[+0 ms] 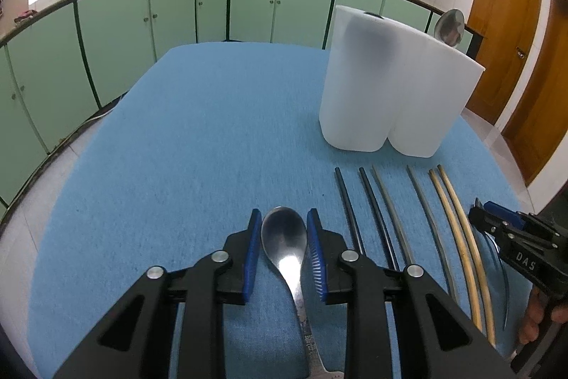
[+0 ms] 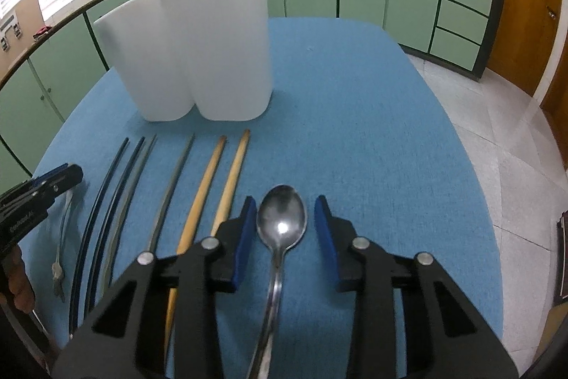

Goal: Organize utensils
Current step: 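Lift both small spoons over the white holder and release them inside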

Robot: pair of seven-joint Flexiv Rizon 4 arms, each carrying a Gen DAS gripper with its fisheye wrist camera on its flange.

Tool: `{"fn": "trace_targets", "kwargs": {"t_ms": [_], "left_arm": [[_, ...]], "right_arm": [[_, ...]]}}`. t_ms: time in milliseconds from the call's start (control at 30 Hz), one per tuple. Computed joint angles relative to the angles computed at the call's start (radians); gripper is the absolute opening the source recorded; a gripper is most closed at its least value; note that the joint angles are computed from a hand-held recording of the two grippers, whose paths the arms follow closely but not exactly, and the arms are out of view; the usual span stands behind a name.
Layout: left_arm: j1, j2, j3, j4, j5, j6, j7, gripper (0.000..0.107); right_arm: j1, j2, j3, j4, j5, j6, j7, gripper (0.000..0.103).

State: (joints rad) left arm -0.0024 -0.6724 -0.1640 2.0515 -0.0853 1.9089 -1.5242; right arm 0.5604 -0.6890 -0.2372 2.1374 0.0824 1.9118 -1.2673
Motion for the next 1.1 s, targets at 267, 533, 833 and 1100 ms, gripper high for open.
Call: {"fn": "trace_targets", "kwargs": {"t_ms": [267,533,833,1100], "left_arm": [[-0.012,0.010,0.010,0.015,0.003,0.026,-0.007,0.026],[0.015,0.025,-0.013,0.054,0.055,0.128,-0.039,0.026],[0.032,0.022,-0.015,0.072,0.163,0.326,-0.104,0.026],[0.026,0.019,0.004,0.058,0.196,0.420,-0.135,0.026]], "right_arm": [[0.070,-0.011,-0.057,0.003,0.025,0.001,-0.008,0.027],[0.000,0.010,0.043,0.061,0.083,0.249,-0.098,0.027],[-0.074,0.051,0.165,0.089,0.160,0.436,-0.212,0.027],[-0.097,0.077,0.205,0.088,0.201,0.506,-0.261,0.027]]}}
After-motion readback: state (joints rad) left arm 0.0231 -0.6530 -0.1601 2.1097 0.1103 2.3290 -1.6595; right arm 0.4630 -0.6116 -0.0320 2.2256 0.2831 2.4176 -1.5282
